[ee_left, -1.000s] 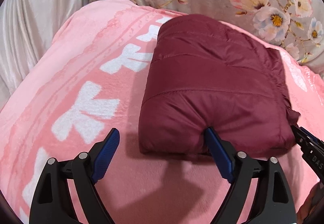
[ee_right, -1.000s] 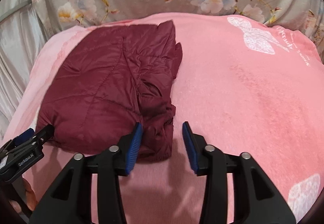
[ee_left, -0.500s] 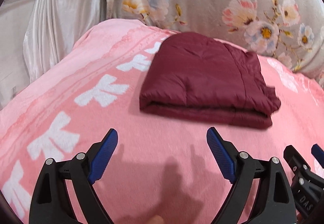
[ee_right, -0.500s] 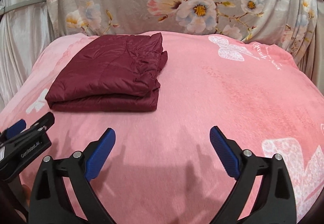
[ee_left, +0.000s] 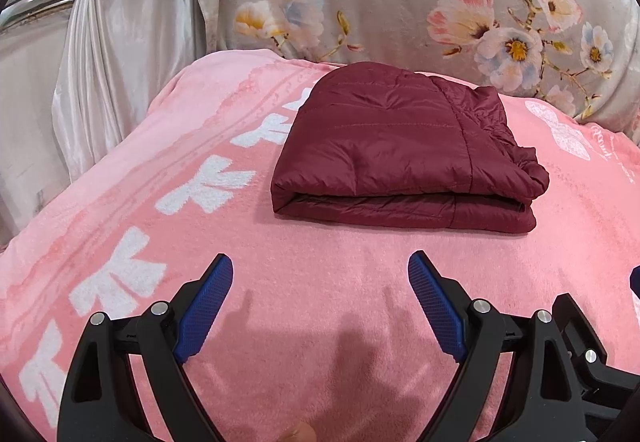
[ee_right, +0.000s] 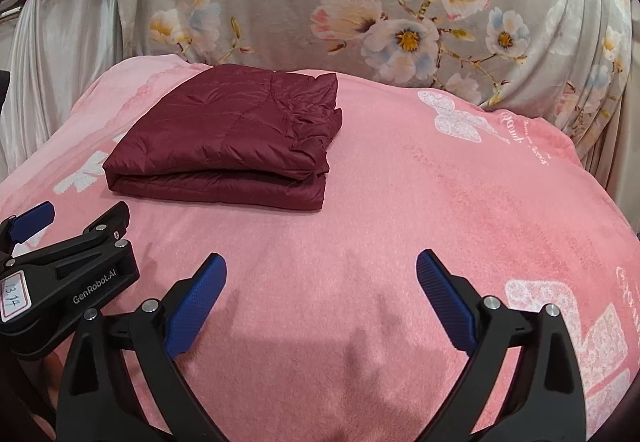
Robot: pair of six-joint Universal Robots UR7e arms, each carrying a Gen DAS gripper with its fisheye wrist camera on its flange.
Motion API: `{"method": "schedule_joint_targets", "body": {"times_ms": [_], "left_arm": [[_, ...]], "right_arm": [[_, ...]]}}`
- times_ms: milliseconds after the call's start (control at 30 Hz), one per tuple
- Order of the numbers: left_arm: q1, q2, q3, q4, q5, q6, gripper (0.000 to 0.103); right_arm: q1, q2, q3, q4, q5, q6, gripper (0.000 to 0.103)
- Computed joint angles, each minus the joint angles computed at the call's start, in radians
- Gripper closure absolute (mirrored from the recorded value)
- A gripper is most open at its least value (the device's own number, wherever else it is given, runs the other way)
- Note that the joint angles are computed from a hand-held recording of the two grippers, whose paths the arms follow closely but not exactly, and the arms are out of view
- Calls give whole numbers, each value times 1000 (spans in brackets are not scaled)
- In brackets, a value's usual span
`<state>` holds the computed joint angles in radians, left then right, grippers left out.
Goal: Fold large clothes
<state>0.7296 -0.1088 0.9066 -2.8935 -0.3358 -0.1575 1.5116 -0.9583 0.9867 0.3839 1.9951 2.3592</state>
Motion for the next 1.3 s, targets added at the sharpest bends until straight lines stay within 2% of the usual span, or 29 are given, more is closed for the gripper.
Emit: {"method": "schedule_joint_targets", "body": {"times_ms": [333,1300], "left_arm": [[-3,13,-17,18,17,18,16],[-5,22,-26,-7,23,52,17]], "right_arm": [[-5,4,-13,22,-5,29,9],[-9,2,-16,25,-13,26,9]]}}
